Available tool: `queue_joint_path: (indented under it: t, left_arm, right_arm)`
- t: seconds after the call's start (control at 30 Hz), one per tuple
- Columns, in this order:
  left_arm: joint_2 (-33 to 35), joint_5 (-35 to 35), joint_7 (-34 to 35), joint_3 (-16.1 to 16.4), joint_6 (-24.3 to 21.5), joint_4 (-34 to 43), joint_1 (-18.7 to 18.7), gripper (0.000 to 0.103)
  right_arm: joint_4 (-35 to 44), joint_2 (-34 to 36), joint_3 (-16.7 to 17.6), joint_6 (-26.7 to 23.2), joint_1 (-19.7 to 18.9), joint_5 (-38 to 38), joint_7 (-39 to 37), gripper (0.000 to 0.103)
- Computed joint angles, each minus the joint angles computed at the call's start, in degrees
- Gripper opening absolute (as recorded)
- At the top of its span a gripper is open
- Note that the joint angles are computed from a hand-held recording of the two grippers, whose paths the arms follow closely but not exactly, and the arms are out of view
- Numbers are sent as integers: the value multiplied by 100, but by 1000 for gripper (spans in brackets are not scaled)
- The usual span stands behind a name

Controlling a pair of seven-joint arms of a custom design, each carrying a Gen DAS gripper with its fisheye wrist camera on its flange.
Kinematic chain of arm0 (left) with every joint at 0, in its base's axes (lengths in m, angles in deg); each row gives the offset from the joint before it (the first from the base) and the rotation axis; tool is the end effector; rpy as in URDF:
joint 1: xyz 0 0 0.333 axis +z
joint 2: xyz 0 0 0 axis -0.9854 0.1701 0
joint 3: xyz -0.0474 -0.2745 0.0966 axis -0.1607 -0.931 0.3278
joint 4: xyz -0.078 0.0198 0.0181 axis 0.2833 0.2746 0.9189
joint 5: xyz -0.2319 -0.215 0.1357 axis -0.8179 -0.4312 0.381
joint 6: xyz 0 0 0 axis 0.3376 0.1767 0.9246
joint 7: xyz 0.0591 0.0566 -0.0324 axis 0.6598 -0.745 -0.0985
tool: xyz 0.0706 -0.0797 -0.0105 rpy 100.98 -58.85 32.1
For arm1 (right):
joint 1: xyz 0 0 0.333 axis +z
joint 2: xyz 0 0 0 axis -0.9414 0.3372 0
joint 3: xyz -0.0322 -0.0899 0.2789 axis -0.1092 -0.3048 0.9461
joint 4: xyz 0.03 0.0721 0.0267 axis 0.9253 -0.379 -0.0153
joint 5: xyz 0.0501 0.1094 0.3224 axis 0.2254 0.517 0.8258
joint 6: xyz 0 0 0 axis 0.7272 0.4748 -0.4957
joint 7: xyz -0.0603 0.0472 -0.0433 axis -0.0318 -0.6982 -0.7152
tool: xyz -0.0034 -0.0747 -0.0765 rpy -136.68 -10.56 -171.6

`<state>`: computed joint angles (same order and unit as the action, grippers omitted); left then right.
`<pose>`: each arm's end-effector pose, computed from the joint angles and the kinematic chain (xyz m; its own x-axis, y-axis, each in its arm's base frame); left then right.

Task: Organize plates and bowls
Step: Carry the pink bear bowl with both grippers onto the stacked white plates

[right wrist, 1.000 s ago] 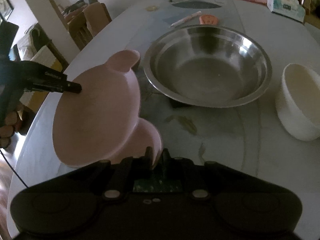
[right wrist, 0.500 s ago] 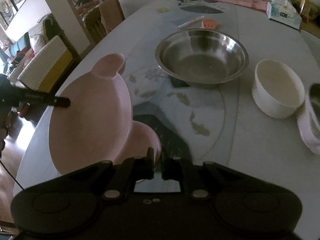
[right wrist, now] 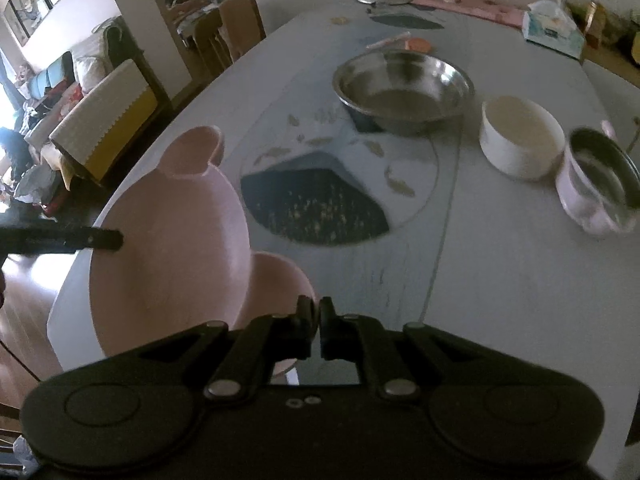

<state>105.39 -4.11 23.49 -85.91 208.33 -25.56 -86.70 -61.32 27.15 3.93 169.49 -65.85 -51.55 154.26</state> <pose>0.6816 -0.1657 0.4417 -0.4043 -0.9011 0.1566 -0.8434 0.3011 -0.4449 0.5768 0.0523 0.4530 -0.0455 -0.9857 -0.1625 -0.8669 0.1198 -0.4839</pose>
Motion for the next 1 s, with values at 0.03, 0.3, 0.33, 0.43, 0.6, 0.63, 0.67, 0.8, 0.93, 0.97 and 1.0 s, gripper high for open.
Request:
queue_joint_path:
  t: [0.03, 0.3, 0.33, 0.43, 0.6, 0.63, 0.67, 0.8, 0.93, 0.97, 1.0]
  left_arm:
    - [-166, -44, 5, -14, 48, -272, 25, 13]
    - [-1187, -274, 200, -58, 623, -2032, 81, 13]
    - [-1258, -288, 228, -55, 683, -2177, 81, 13]
    - [-1462, -367, 266, -48, 832, -2608, 94, 13]
    - [-1665, -335, 337, -35, 1131, -3003, 44, 13]
    - [-1667, -331, 350, -33, 1140, -3008, 44, 13]
    - [-1666, -327, 361, -32, 1150, -3009, 41, 13]
    - [-1614, -235, 336, -10, 1196, -2968, -2, 14]
    - [-1466, -215, 283, 6, 972, -2727, 16, 14]
    - [-1424, -204, 270, 9, 920, -2660, 17, 14]
    - [-1383, -190, 248, 12, 882, -2597, 11, 14]
  right_arm:
    - [-157, -121, 5, 22, 9, 3, 20, 5]
    - [-1072, -797, -77, 86, 190, -79, 278, 6]
    - [-1164, -848, -88, 83, 214, -102, 347, 6]
    - [-1412, -982, -98, 101, 292, -240, 540, 6]
    - [-1644, -1069, -132, 219, 365, -375, 728, 6]
    - [-1657, -1067, -132, 243, 373, -437, 771, 6]
    - [-1660, -1054, -136, 264, 381, -458, 784, 6]
    - [-1642, -965, -159, 351, 380, -446, 834, 7]
    - [-1563, -875, -145, 396, 364, -613, 960, 7]
    - [-1551, -857, -142, 414, 362, -598, 950, 7]
    - [-1540, -845, -137, 429, 361, -618, 970, 7]
